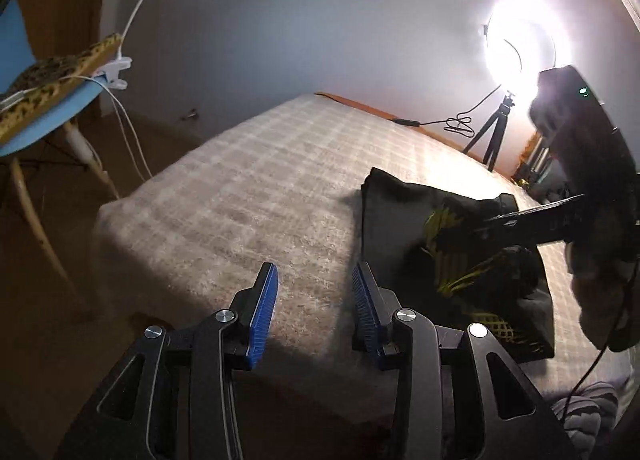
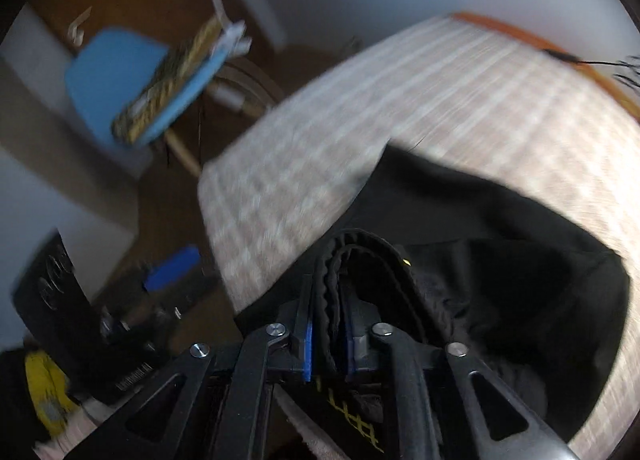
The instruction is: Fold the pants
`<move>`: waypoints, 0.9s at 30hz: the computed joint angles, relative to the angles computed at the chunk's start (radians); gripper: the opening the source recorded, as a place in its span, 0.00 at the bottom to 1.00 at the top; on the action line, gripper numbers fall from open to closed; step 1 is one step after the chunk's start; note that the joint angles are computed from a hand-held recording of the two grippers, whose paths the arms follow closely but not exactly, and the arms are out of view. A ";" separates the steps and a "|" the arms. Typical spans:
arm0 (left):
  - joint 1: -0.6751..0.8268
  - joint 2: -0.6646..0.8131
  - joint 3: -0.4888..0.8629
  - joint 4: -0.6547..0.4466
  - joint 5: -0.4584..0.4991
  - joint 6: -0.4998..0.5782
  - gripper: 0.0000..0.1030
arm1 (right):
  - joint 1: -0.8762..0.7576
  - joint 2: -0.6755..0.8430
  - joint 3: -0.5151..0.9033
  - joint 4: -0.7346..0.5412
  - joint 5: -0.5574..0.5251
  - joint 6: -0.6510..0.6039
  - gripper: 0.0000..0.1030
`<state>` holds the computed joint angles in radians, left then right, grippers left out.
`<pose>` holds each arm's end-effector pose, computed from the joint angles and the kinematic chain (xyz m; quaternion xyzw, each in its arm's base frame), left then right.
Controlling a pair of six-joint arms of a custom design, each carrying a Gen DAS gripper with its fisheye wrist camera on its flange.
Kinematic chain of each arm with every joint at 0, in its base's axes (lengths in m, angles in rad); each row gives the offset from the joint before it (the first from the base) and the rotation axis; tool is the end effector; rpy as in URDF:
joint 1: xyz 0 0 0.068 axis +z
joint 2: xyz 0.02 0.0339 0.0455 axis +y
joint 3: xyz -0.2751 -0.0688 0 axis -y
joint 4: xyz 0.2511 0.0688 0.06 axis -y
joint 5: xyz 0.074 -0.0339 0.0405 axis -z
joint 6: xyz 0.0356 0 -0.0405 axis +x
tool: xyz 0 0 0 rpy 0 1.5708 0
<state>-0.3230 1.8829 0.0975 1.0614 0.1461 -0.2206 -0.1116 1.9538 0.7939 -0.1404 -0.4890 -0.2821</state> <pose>0.1799 -0.0657 0.0448 0.0765 0.9065 -0.1741 0.3769 0.3062 -0.0175 0.0608 -0.1144 0.9551 0.2096 0.1752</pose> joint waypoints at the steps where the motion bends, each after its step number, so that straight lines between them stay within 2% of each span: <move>1: 0.008 -0.008 0.002 -0.010 0.030 0.013 0.36 | 0.004 0.007 0.011 -0.019 0.004 -0.006 0.30; 2: 0.000 -0.004 0.012 -0.014 0.042 0.018 0.36 | -0.014 -0.002 0.015 -0.043 -0.019 -0.016 0.40; 4: -0.025 -0.011 0.021 -0.021 0.071 0.026 0.50 | -0.063 -0.040 0.017 -0.080 -0.091 -0.036 0.43; 5: -0.035 -0.015 0.025 -0.025 0.089 0.027 0.61 | -0.104 -0.071 0.018 -0.113 -0.134 -0.056 0.43; 8: -0.069 -0.023 0.042 -0.041 0.147 0.042 0.64 | -0.251 -0.134 0.044 -0.230 -0.258 -0.137 0.55; 10: -0.111 -0.020 0.078 -0.084 0.108 0.064 0.64 | -0.328 -0.154 0.058 -0.265 -0.265 -0.163 0.57; 12: -0.149 -0.007 0.112 -0.119 0.061 0.090 0.64 | -0.394 -0.144 0.076 -0.276 -0.219 -0.179 0.58; 16: -0.203 0.036 0.199 -0.208 -0.012 0.173 0.64 | -0.489 -0.061 0.113 -0.286 -0.133 -0.202 0.58; 19: -0.199 0.079 0.242 -0.236 -0.003 0.186 0.64 | -0.517 0.016 0.137 -0.323 -0.146 -0.229 0.58; 25: -0.207 0.088 0.199 -0.175 0.029 0.178 0.64 | -0.417 0.116 0.127 -0.259 -0.073 -0.187 0.58; 26: -0.213 0.088 0.197 -0.175 0.028 0.181 0.64 | -0.393 0.133 0.132 -0.234 -0.050 -0.166 0.54; 27: -0.223 0.092 0.201 -0.182 0.020 0.183 0.64 | -0.385 0.147 0.140 -0.226 -0.042 -0.155 0.38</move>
